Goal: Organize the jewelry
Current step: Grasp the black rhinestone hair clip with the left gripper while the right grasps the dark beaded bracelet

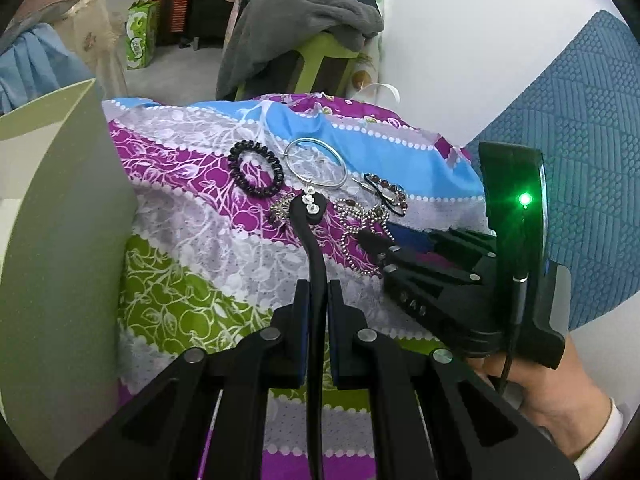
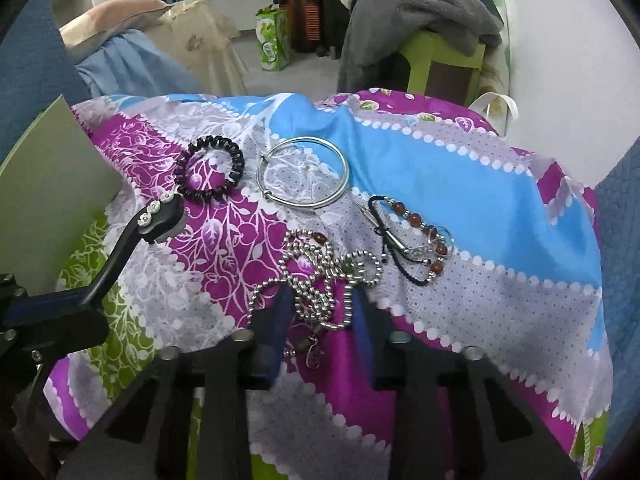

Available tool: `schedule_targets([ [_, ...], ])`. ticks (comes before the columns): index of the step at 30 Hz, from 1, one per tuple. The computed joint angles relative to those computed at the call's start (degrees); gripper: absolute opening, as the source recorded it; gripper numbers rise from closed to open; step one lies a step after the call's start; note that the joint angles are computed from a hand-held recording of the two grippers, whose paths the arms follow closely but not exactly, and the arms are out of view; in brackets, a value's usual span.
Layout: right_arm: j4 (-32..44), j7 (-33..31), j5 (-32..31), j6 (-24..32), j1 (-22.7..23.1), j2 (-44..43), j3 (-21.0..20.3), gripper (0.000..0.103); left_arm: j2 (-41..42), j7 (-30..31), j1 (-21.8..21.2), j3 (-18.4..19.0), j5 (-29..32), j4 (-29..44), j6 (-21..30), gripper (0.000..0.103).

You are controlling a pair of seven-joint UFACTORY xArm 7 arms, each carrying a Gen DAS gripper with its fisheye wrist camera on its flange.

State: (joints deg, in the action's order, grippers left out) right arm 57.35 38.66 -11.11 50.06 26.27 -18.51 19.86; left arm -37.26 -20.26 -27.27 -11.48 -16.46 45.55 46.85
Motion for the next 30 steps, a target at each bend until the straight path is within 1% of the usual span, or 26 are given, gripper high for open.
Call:
schedule_targets([
  [3,-0.65,2.02,1.76,0.53,0.02,-1.30,-0.28,0.009,-0.68,0.17,0.13,0.47,0.05,-0.01,0.65,0.008],
  [9,-1.20,4.93,2.79,0.18,-0.33,-4.83,0.27,0.009,-2.20,1.43,0.38,1.68,-0.53,0.00,1.98,0.008],
  [10,-1.06,5.55,2.87,0.15,-0.43,-5.24,0.59,0.005,-2.45,1.70,0.44,1.77,-0.57,0.02,2.30,0.008],
  [12,-1.72,6.31,4.21,-0.77,-0.01,-7.31,0.62,0.004,-3.32,2.32,0.50,2.12,-0.89,-0.17,2.71,0.008],
  [16,-0.51,7.60,3.40,1.14,-0.05,-8.67,3.05,0.004,-4.95,2.91,0.71,2.29,-1.42,-0.53,3.21,0.008],
  [22,0.35,10.39,3.55,3.20,0.34,-10.02,4.78,0.004,-6.13,3.16,0.78,2.46,-2.42,0.19,3.78,0.008],
  [27,3.55,13.63,2.87,5.97,-0.46,-10.69,6.28,0.004,-5.78,3.99,0.72,2.85,-2.78,3.46,6.80,0.008],
  [30,7.54,14.83,1.63,8.81,-1.28,-10.06,7.34,0.004,-5.75,4.52,0.94,3.34,-3.21,5.83,8.93,0.008],
])
